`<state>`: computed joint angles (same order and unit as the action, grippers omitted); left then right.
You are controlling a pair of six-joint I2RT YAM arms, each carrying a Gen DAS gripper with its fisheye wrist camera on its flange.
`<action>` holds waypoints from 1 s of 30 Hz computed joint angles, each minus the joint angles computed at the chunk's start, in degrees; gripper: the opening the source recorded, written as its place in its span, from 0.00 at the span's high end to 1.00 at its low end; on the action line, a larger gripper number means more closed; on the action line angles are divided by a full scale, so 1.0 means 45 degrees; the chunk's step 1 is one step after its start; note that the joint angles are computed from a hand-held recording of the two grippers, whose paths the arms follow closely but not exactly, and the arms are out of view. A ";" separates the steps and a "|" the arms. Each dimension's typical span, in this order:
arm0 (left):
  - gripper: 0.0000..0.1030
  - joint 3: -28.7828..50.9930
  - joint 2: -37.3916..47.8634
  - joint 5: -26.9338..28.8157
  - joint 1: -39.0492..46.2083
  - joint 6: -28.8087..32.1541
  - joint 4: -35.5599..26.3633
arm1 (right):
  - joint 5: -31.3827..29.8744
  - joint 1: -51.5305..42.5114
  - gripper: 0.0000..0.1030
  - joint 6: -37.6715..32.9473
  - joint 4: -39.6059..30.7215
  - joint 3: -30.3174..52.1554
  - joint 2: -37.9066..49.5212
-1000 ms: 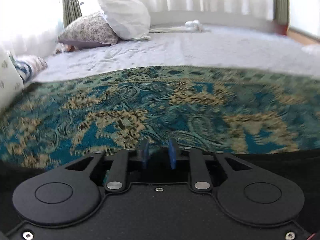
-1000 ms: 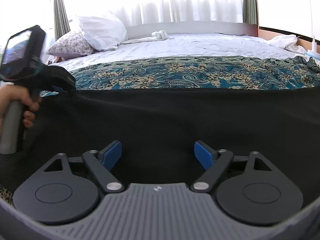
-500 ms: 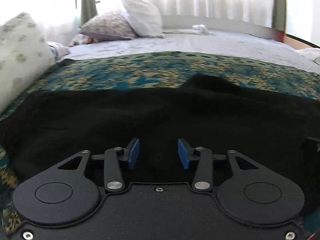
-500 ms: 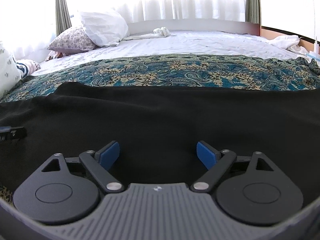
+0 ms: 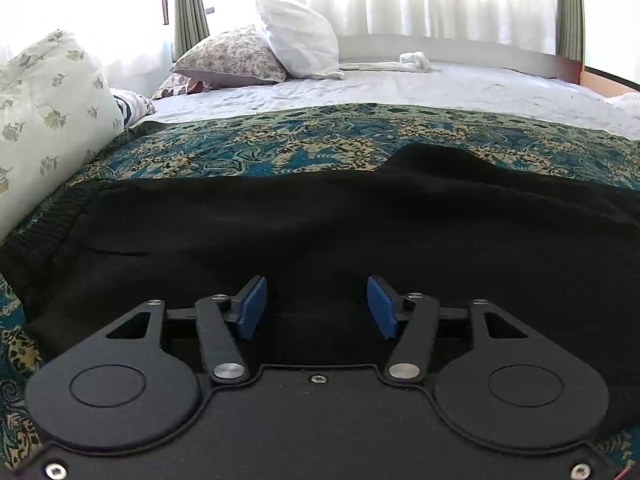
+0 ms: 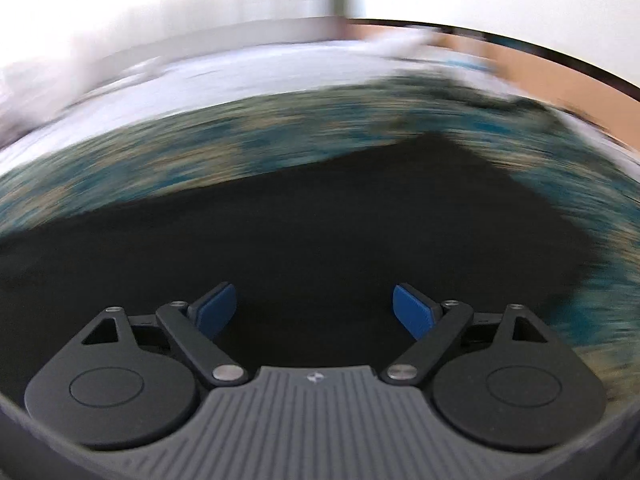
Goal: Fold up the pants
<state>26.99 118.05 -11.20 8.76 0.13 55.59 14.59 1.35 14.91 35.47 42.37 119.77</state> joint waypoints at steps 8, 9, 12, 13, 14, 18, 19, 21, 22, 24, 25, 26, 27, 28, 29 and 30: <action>0.44 0.0026 0.0134 -0.0041 0.0018 -0.0029 0.0152 | -0.3609 -0.5943 0.41 0.5186 0.9287 -0.4142 0.1491; 0.44 0.0022 0.0133 -0.0043 0.0031 -0.0001 0.0162 | -0.3585 -0.6185 0.66 0.5346 0.8963 -0.4160 0.1490; 0.44 0.0046 0.0211 -0.0131 0.0008 0.0051 0.0242 | -0.3840 -0.6552 0.84 0.4801 0.7278 -0.3978 0.0797; 0.44 0.0054 0.0238 -0.0144 0.0010 0.0062 0.0268 | -0.3804 -0.6522 0.85 0.4489 0.6901 -0.3909 0.0673; 0.44 0.0060 0.0251 -0.0141 0.0012 0.0058 0.0272 | -0.3503 -0.6333 0.86 0.4048 0.6430 -0.3795 0.0541; 0.42 0.0073 0.0290 -0.0245 -0.0025 0.0072 0.0286 | -0.2196 -0.5429 0.86 0.2666 0.5161 -0.3018 0.0402; 0.42 0.0081 0.0308 -0.0308 -0.0047 0.0086 0.0296 | -0.2014 -0.5267 0.86 0.2596 0.4953 -0.2867 0.0383; 0.42 0.0093 0.0296 -0.0371 -0.0066 0.0112 0.0268 | -0.2395 -0.5317 0.86 0.2649 0.4724 -0.2487 0.0456; 0.42 0.0098 0.0300 -0.0367 -0.0058 0.0121 0.0267 | -0.2811 -0.5448 0.86 0.2774 0.4591 -0.2349 0.0443; 0.41 0.0099 0.0304 -0.0361 -0.0059 0.0110 0.0275 | -0.3374 -0.5628 0.73 0.3109 0.4417 -0.2013 0.0633; 0.41 0.0109 0.0319 -0.0357 -0.0053 0.0109 0.0286 | -0.3414 -0.5648 0.70 0.3231 0.4422 -0.1943 0.0707; 0.41 0.0114 0.0325 -0.0373 -0.0063 0.0108 0.0293 | -0.3536 -0.5679 0.69 0.3263 0.4541 -0.1954 0.0760; 0.41 0.0100 0.0313 -0.0368 -0.0060 0.0112 0.0292 | -0.3590 -0.5682 0.66 0.3246 0.4660 -0.1987 0.0799; 0.41 0.0100 0.0313 -0.0368 -0.0060 0.0112 0.0292 | -0.3613 -0.5645 0.64 0.3190 0.4780 -0.2074 0.0794; 0.41 0.0114 0.0325 -0.0357 -0.0044 0.0122 0.0296 | -0.3598 -0.5587 0.60 0.3089 0.4864 -0.2114 0.0798; 0.41 0.0111 0.0327 -0.0349 -0.0041 0.0120 0.0299 | -0.3538 -0.5489 0.53 0.2911 0.4996 -0.2158 0.0821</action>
